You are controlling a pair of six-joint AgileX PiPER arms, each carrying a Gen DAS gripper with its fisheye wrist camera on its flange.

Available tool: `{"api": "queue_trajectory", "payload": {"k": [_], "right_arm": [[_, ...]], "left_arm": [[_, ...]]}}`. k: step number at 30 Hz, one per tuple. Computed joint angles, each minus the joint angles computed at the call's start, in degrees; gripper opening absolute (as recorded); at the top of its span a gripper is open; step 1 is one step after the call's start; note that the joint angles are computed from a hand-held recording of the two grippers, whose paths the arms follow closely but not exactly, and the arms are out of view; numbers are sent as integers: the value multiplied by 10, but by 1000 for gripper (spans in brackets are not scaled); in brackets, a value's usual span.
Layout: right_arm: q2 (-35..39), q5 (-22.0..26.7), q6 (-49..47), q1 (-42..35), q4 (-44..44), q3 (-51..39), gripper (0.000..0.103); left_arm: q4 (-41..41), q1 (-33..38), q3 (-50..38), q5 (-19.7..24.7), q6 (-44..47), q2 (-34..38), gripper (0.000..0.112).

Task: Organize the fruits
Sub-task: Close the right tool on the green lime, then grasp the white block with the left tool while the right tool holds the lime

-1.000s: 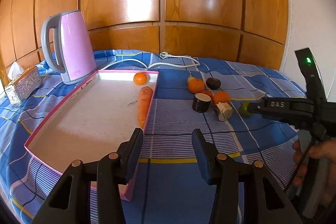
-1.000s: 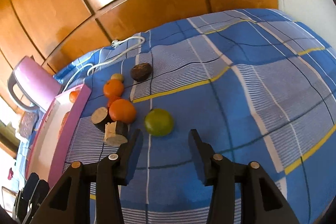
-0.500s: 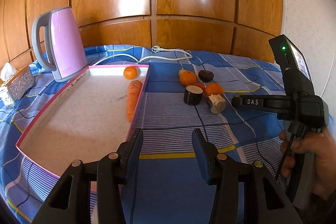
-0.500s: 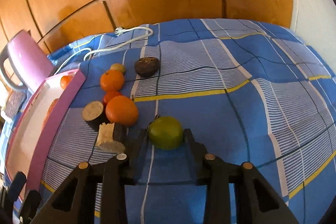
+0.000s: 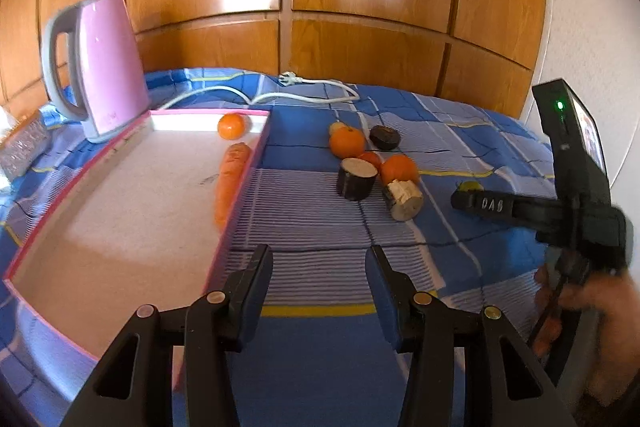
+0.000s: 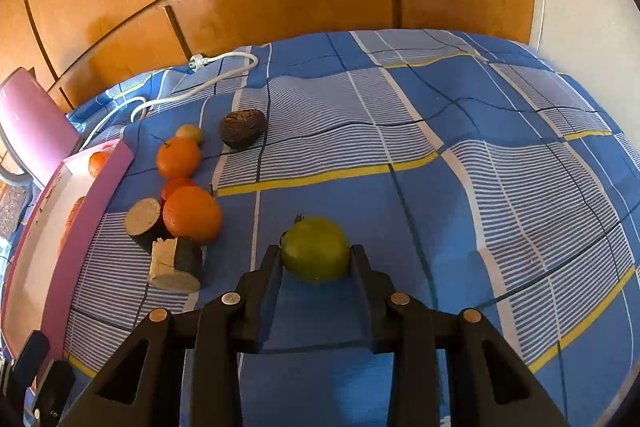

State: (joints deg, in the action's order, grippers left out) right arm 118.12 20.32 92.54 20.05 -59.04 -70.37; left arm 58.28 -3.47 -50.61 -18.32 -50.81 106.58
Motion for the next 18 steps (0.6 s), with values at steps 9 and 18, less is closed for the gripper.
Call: {"api": "queue_trajectory", "payload": {"k": [9,18], "right_arm": [[-12,-11,69,-7,-61,21,34],[-20,-36,77,-27,-55,32,34]], "left_arm": [[172,-34,-85,16,-217,44,48],[383,-77,-174,17,-436,99,49]]}}
